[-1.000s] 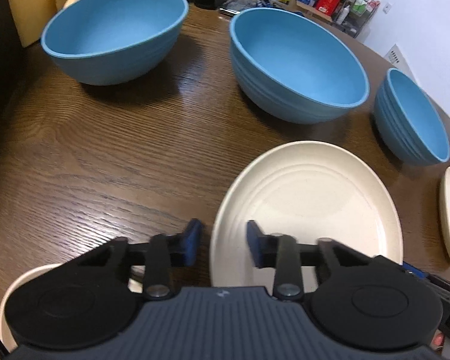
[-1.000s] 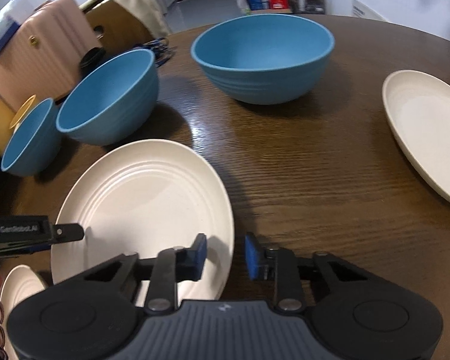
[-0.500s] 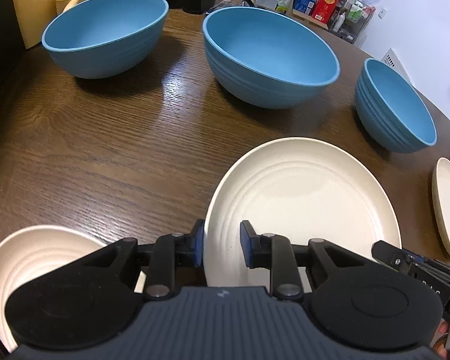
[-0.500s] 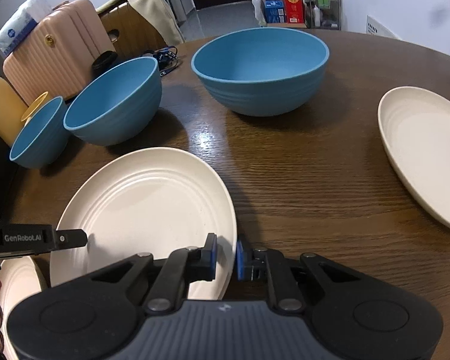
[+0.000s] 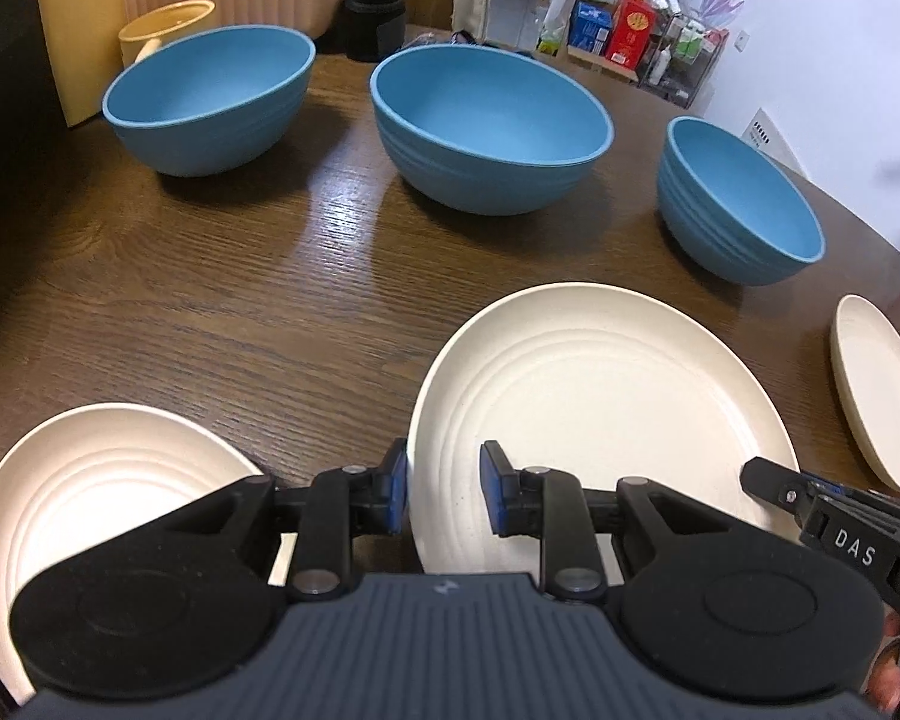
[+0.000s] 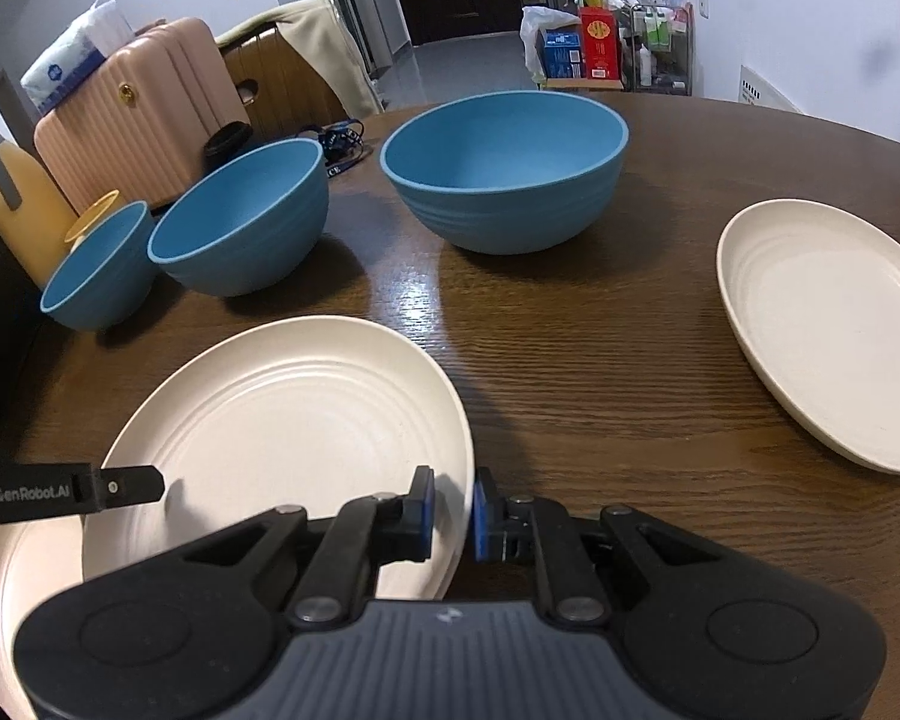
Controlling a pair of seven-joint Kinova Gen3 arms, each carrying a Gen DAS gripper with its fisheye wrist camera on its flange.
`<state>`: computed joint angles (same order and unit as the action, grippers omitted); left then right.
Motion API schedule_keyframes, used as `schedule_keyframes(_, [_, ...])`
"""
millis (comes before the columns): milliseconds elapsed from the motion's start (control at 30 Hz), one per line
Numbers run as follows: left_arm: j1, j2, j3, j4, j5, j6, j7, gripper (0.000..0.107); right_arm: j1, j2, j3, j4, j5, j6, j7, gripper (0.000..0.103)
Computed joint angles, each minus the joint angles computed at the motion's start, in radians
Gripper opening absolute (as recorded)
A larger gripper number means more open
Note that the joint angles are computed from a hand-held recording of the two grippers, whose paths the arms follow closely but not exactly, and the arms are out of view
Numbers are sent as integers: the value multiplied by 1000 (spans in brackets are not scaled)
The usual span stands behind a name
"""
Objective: Organize plates and bowls
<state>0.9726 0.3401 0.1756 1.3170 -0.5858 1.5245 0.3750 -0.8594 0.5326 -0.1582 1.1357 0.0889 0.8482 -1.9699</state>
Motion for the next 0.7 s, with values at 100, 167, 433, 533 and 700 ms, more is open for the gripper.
schedule_keyframes(100, [26,8,3,-20,-21,27,7,25,9,-33,-6,46,-2,-31,9,12])
schedule_keyframes(167, [46,14,4,-32,-34,43,18,25,13,-51,-10,71,-2,-50,13,12])
schedule_keyframes(433, [119,33,4,-79,-78,109,56,25,32,-114,-29,157,-9,-106,26,12])
schedule_keyframes(533, [147,39,3,-97,-90,135,73,25,44,-139,-41,189,-17,-124,41,13])
schedule_keyframes(700, [193,48,3,-131,-99,186,101,25,56,-177,-58,235,-38,-142,53,13])
